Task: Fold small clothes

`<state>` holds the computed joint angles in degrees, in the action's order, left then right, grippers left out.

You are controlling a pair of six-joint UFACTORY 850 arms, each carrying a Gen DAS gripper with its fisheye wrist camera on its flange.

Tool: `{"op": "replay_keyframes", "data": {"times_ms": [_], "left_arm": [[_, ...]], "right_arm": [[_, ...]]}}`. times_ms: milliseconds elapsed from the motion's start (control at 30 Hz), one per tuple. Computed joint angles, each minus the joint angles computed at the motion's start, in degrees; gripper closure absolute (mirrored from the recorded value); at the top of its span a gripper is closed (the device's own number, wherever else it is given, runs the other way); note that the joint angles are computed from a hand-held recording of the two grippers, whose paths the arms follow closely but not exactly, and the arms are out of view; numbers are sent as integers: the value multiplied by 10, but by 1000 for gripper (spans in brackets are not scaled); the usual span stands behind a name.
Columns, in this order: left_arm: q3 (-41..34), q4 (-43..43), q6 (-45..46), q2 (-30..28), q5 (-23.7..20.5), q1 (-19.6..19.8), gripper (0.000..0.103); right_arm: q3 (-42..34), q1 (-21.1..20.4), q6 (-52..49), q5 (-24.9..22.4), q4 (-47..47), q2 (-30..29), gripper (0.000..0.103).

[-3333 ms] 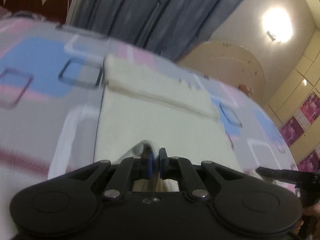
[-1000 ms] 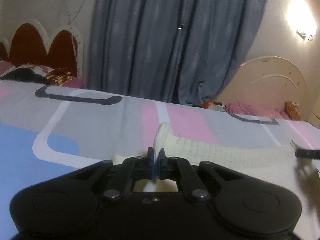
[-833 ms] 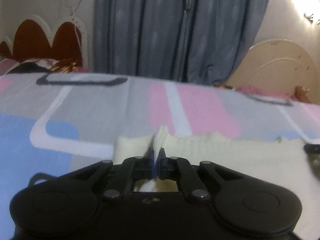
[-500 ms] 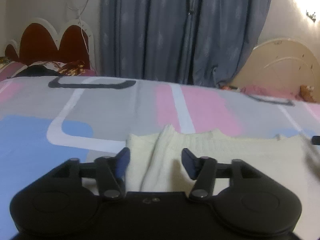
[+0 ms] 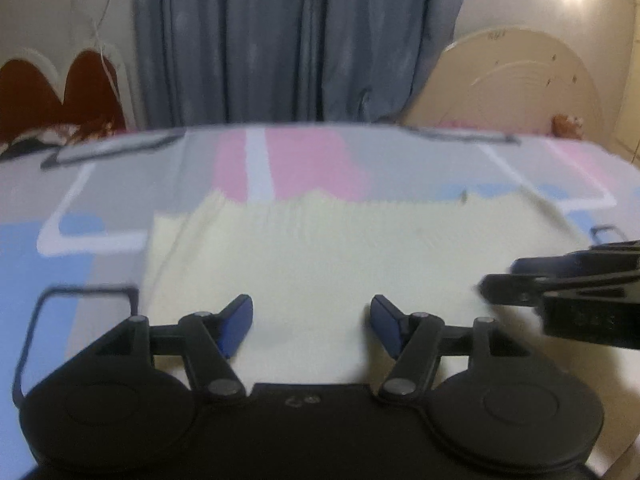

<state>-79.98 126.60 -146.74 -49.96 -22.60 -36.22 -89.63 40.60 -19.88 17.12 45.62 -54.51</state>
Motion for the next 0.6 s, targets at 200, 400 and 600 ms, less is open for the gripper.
{"op": "replay_keyframes", "data": {"times_ms": [200, 400, 600], "left_arm": [[45, 24, -21, 22, -23, 7, 37], [49, -73, 61, 35, -30, -3, 40], [83, -31, 16, 67, -32, -27, 39]], "right_arm": [[68, -8, -90, 58, 95, 25, 65], [129, -13, -92, 84, 115, 61, 65], [158, 6, 25, 81, 9, 98, 65]]}}
